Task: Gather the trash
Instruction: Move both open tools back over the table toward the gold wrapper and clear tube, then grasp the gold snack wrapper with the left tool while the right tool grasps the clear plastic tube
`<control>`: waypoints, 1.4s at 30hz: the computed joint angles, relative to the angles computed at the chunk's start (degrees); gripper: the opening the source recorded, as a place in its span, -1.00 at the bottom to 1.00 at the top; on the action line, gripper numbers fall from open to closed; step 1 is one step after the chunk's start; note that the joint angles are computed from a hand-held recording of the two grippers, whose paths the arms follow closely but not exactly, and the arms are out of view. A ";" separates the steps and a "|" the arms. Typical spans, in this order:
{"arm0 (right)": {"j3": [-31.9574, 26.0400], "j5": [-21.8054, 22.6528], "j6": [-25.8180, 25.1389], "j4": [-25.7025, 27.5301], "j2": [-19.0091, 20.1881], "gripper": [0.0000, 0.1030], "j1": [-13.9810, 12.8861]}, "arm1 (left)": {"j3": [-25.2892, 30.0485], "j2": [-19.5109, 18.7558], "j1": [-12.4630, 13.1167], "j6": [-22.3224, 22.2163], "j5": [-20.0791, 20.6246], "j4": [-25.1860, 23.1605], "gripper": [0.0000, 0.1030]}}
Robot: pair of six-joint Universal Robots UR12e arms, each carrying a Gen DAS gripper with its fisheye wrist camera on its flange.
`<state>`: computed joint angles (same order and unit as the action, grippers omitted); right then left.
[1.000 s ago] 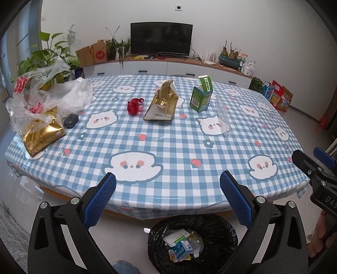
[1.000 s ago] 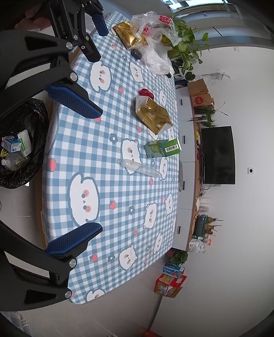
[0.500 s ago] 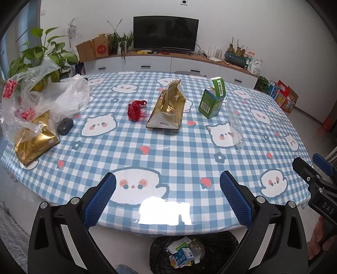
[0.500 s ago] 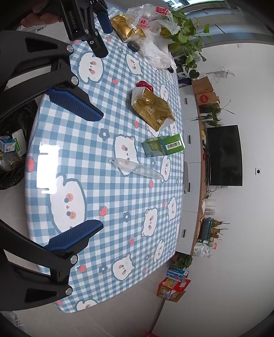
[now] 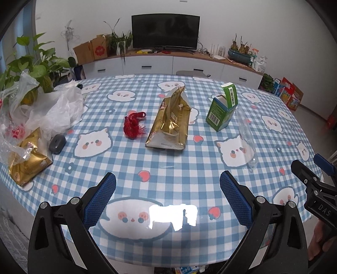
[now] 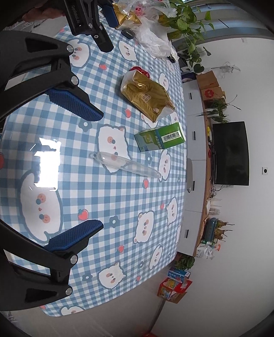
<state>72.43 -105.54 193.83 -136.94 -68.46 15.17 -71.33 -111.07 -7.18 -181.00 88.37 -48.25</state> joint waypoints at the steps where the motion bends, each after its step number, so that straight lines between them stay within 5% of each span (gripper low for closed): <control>1: -0.61 0.06 -0.09 0.23 0.47 0.76 -0.08 | 0.90 -0.65 0.03 -0.01 0.04 -0.50 0.88; 17: -11.52 1.93 0.18 6.60 8.26 0.73 -1.86 | 15.59 -10.91 0.12 -1.09 0.12 -7.34 0.86; 32: -20.00 2.69 -0.11 13.20 14.74 0.23 -3.28 | 27.70 -19.79 -0.76 -0.80 2.31 -13.27 0.80; 42: -23.31 3.99 2.45 17.29 17.30 -0.08 -3.36 | 30.19 -22.02 -0.87 -1.39 2.98 -14.76 0.44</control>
